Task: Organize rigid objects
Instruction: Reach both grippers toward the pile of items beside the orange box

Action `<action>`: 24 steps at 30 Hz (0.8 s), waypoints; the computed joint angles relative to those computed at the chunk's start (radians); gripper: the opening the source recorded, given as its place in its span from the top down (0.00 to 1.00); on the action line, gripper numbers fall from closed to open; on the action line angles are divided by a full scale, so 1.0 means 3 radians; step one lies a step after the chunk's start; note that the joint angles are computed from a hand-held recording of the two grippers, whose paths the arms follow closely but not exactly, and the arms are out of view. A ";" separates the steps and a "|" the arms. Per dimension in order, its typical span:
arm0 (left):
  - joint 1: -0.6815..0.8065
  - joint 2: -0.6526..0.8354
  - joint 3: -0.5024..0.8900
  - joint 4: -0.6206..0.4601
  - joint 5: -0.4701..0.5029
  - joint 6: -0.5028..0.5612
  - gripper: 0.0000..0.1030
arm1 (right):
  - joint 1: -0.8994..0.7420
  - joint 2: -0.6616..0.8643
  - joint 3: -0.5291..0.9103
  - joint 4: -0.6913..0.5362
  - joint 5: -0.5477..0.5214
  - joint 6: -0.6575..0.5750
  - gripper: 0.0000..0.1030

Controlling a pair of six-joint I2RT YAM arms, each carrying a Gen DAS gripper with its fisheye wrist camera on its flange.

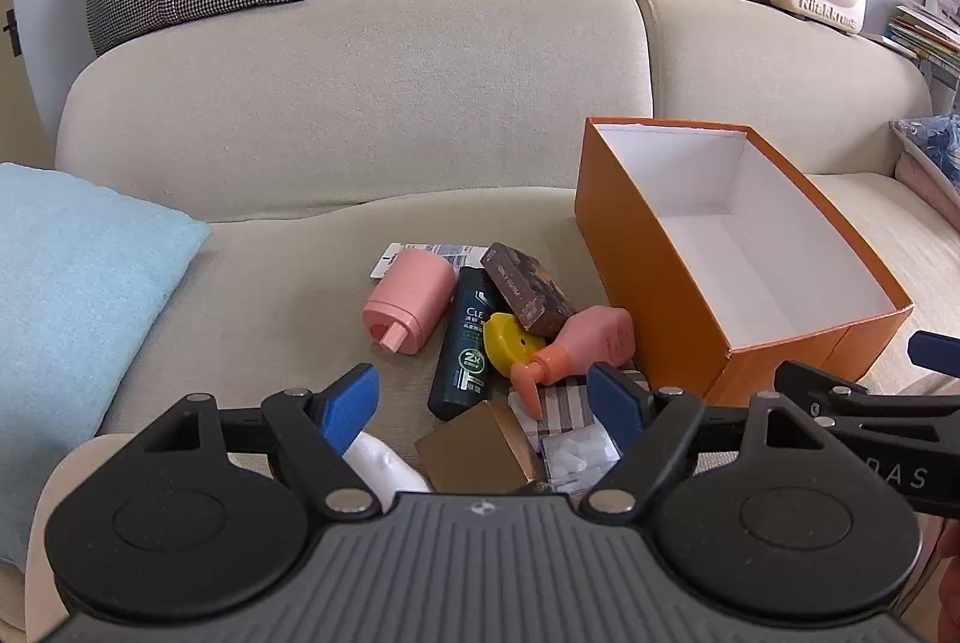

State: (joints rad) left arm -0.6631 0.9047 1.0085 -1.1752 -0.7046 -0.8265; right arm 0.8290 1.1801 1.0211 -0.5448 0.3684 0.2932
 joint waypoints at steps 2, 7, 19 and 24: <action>-0.0004 0.0001 -0.0001 -0.0001 -0.0003 -0.0004 0.10 | 0.0003 0.0004 0.0002 0.0000 0.0005 0.0001 0.01; 0.0001 -0.0003 -0.0005 0.0004 0.0022 0.0011 0.10 | 0.0013 0.0005 -0.0027 0.0021 0.0009 0.0010 0.01; 0.0545 -0.0261 -0.0217 0.0282 0.0696 0.0721 0.22 | -0.0029 0.0081 0.0021 -0.0104 -0.0201 0.0060 0.01; 0.1015 -0.0394 -0.0326 0.0396 0.1249 0.1093 0.39 | -0.0080 0.0183 0.0049 -0.0127 -0.0509 0.0069 0.35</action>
